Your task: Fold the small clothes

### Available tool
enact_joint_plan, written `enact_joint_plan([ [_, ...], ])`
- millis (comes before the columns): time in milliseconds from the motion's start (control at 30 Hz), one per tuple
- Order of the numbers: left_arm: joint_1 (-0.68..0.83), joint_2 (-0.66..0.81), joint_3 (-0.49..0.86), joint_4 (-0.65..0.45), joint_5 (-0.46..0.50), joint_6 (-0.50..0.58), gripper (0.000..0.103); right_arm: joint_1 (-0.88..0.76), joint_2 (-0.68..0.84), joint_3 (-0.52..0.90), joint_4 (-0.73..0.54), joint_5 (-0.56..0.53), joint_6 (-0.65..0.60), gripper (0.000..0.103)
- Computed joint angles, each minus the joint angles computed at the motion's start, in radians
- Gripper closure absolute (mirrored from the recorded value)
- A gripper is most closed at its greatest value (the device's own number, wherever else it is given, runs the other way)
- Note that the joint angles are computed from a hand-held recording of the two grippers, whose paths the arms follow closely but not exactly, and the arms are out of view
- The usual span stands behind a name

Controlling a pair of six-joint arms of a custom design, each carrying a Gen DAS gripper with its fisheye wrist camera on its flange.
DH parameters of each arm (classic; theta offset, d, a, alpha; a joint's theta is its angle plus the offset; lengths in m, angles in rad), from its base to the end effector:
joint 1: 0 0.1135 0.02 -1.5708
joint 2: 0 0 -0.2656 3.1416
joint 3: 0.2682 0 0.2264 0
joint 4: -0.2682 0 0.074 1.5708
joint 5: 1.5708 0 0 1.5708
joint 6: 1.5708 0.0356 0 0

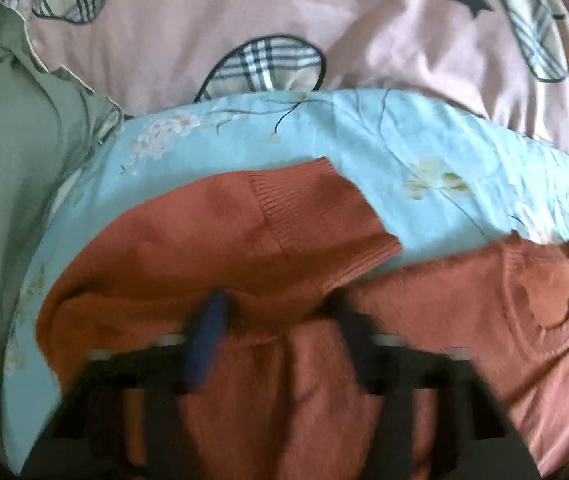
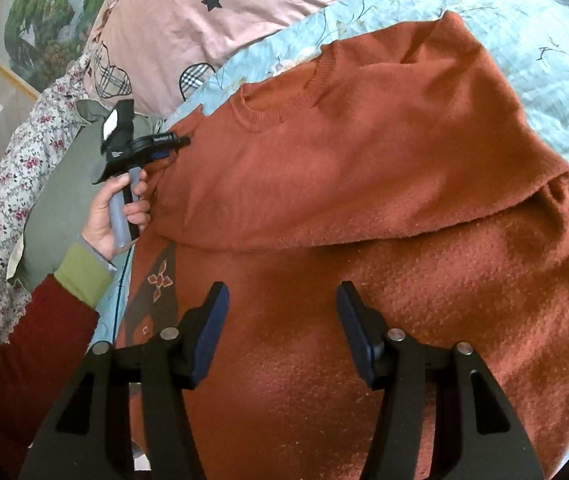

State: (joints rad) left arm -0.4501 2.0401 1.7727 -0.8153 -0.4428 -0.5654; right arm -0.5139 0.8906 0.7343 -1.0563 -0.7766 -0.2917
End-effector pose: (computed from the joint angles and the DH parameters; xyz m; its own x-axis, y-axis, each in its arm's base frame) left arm 0.3815 -0.1674 0.2568 -0.7852 -0.1582 -0.5987 -0.2469 0.9666 0.0683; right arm 0.1105 -0.0337 0.2522 -0.8204 0.2276 -0.5245 -0.1036 0.8430 0.5278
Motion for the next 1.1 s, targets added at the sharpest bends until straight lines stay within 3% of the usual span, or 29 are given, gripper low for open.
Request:
enact_joint_plan([
  [67,0.021,-0.014,-0.029,0.029,0.019,-0.007,0.094,-0.010,-0.002,0.004,0.003,0.001,-0.006,0.046],
  [100,0.030,-0.034,-0.058,0.053,0.029,-0.012,0.096,-0.015,0.000,0.005,0.005,0.001,-0.008,0.046],
  [167,0.031,-0.109,-0.150,0.137,0.027,-0.026,0.097,-0.029,0.005,0.008,-0.002,-0.012,-0.016,0.046],
  [333,-0.062,-0.295,-0.283,0.222,0.014,-0.093,0.097,-0.070,-0.026,0.017,-0.030,-0.047,-0.036,0.046],
  [467,-0.275,-0.372,-0.336,0.285,-0.044,-0.137,0.097,-0.114,-0.037,0.025,-0.056,-0.058,-0.052,0.046],
  [600,-0.418,-0.282,-0.281,0.345,-0.032,-0.161,0.098,-0.217,-0.039,0.047,-0.113,-0.072,-0.126,0.046],
  [700,-0.491,-0.143,-0.173,0.324,-0.033,-0.182,0.098,-0.347,-0.005,0.078,-0.191,-0.095,-0.248,0.046],
  [867,-0.496,0.035,-0.063,0.294,0.042,-0.214,0.097,-0.452,0.049,0.118,-0.258,-0.115,-0.337,0.046],
  [933,-0.493,0.061,-0.067,0.289,0.073,-0.223,0.096,-0.419,0.041,0.122,-0.235,-0.121,-0.285,0.046],
  [967,-0.486,0.048,-0.105,0.317,0.098,-0.231,0.088,-0.400,0.036,0.121,-0.221,-0.118,-0.263,0.046],
  [1033,-0.485,-0.004,-0.195,0.382,0.131,-0.241,0.072,-0.270,-0.007,0.106,-0.113,-0.072,-0.098,0.046],
  [1100,-0.505,-0.069,-0.271,0.398,0.106,-0.249,0.056,-0.170,-0.030,0.087,-0.037,-0.042,0.024,0.046],
])
